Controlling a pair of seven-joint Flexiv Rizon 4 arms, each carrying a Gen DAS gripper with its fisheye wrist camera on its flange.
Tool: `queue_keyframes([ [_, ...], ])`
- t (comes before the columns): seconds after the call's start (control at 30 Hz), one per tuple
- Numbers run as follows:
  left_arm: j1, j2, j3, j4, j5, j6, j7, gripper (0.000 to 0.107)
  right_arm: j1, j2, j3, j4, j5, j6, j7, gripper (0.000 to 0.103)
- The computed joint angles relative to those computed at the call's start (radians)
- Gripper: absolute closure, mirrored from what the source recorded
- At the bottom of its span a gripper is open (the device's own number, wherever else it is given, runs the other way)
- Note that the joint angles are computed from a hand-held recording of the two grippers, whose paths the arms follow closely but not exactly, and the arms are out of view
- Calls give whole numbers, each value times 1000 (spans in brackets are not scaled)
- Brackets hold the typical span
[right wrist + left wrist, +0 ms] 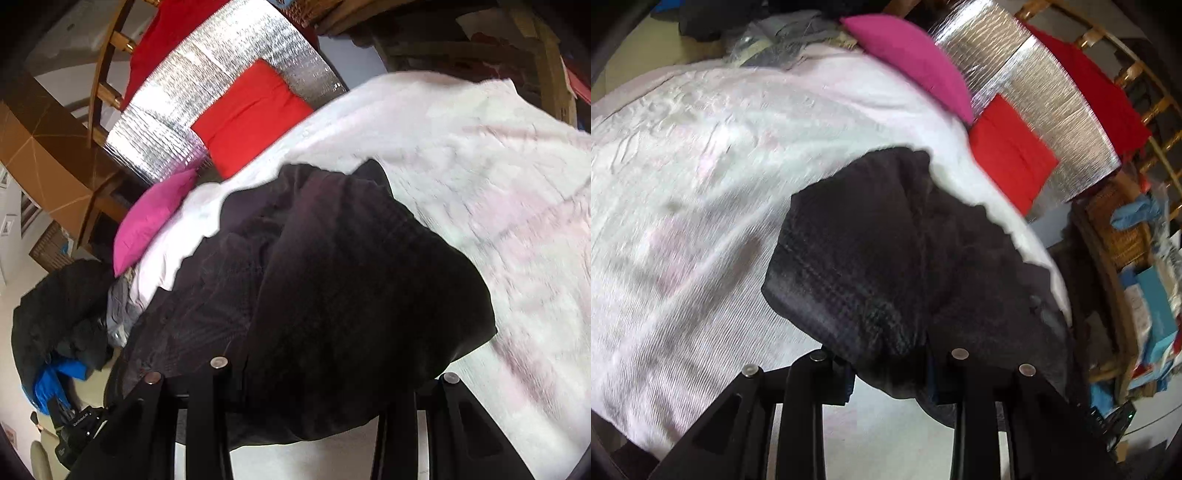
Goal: Fold large clothes
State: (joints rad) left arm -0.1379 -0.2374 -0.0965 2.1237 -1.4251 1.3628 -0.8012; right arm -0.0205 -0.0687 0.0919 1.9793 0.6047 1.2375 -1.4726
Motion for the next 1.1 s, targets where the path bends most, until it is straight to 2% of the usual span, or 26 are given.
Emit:
queue_keyframes([
  [0.03,7,-9,20,9,100,-20,-81,67,-6,-4,-2,-3,11,-27,-14,62],
  [0.1,37,-11,35,15,211,-76,-174,60,-28,-7,-8,-22,71,-86,-63,60],
  [0.2,92,7,44,14,263,-182,-257,50,-55,9,-26,-49,127,-194,-88,46],
  [0.3,125,51,58,41,252,-227,-274,45,-96,56,-69,-68,193,-365,-91,44],
  [0.37,117,88,68,77,244,-184,-271,44,-117,91,-99,-60,242,-425,-104,42],
  [0.43,105,92,80,84,293,-86,-315,40,-131,122,-125,-50,268,-446,-101,40],
  [0.5,104,85,85,71,368,-10,-357,40,-134,146,-136,-33,260,-385,-86,27],
  [0.57,111,75,73,50,410,26,-361,40,-128,152,-144,-31,254,-303,-73,20],
  [0.67,119,37,54,-1,496,42,-384,35,-113,116,-161,-80,253,-286,-74,20],
  [0.8,114,-82,91,-151,759,-61,-576,35,-112,0,-148,-198,184,-352,-41,20],
  [0.9,106,-149,120,-217,892,-80,-689,35,-119,-94,-116,-281,131,-411,-33,20],
  [0.97,137,-183,90,-246,904,-94,-710,35,-123,-134,-93,-301,96,-408,-15,20],
  [1.03,187,-197,30,-239,859,-81,-690,35,-131,-183,-68,-329,78,-424,-1,20],
  [1.07,206,-199,6,-236,839,-77,-675,37,-135,-199,-55,-336,69,-435,7,27],
  [1.1,229,-201,-27,-232,809,-72,-643,46,-136,-204,-45,-329,55,-427,20,42],
])
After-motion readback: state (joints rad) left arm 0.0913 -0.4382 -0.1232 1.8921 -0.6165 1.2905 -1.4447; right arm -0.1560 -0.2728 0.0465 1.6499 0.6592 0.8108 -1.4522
